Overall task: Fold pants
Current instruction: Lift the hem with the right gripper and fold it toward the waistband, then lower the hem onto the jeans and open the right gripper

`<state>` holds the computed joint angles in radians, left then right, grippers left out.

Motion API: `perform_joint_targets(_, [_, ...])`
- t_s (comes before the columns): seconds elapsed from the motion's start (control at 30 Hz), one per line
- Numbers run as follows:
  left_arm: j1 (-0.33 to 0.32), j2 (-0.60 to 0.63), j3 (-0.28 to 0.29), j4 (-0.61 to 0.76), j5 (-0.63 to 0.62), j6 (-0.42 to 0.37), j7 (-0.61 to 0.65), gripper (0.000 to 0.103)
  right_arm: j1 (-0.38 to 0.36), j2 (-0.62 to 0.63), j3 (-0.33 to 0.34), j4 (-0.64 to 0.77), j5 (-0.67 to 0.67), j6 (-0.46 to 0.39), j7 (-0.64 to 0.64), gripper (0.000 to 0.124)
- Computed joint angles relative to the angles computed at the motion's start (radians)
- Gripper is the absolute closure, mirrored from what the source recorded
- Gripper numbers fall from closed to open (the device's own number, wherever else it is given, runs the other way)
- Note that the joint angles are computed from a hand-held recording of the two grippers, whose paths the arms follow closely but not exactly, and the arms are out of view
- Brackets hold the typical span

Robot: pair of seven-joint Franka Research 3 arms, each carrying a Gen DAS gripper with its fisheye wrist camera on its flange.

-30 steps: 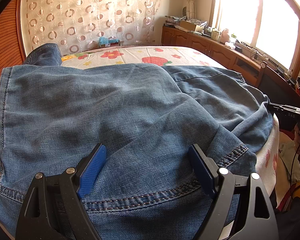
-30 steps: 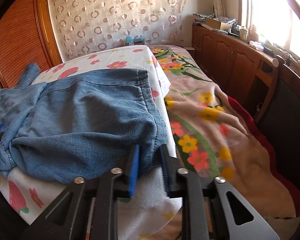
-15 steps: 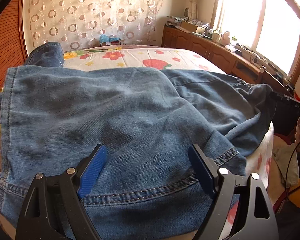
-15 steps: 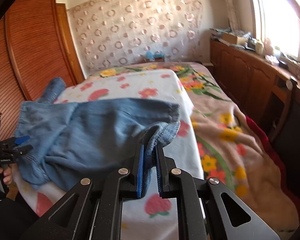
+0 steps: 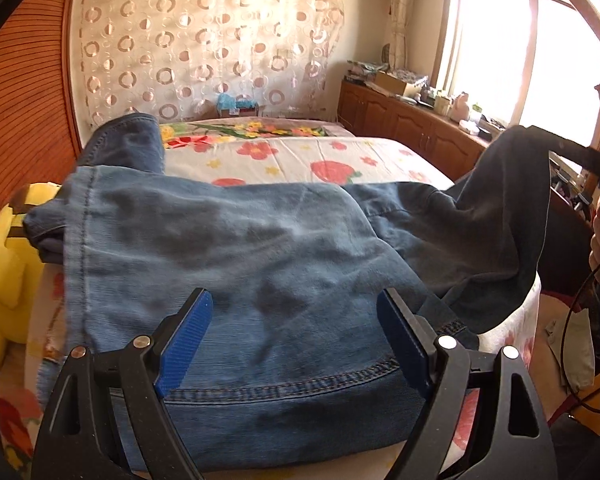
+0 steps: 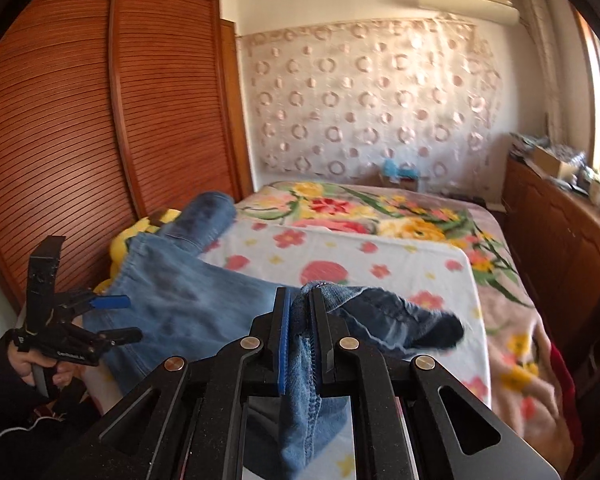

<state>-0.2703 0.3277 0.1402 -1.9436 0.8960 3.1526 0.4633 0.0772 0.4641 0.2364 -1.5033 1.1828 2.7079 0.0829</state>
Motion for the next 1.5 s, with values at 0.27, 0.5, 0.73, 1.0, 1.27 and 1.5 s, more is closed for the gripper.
perform_joint_targets(0.27, [-0.04,-0.044,0.09,-0.032,0.158,0.013,-0.183,0.018,0.043,0.064,0.023,0.14,-0.079,-0.102,-0.013,0.116])
perform_joint_targets(0.5, [0.005,-0.073,0.074,-0.056,0.297,0.005,-0.329,0.018,0.083,0.209,0.009,0.343,-0.237,-0.237,0.113,0.115])
perform_joint_targets(0.73, [0.086,-0.073,0.0,-0.055,0.346,-0.011,-0.374,0.018,0.098,0.35,0.009,0.566,-0.404,-0.331,0.272,0.102])
perform_joint_targets(1.0, [0.144,-0.071,-0.062,-0.045,0.364,-0.014,-0.383,0.018,0.082,0.304,0.036,0.488,-0.414,-0.236,0.286,0.079])
perform_joint_targets(1.27, [0.141,-0.053,-0.086,-0.04,0.264,-0.001,-0.27,0.018,0.078,0.237,0.014,0.342,-0.415,-0.147,0.31,0.079])
perform_joint_targets(1.5, [0.111,-0.047,-0.091,-0.045,0.157,0.017,-0.14,0.018,0.093,0.233,-0.022,0.321,-0.487,-0.126,0.418,0.079])
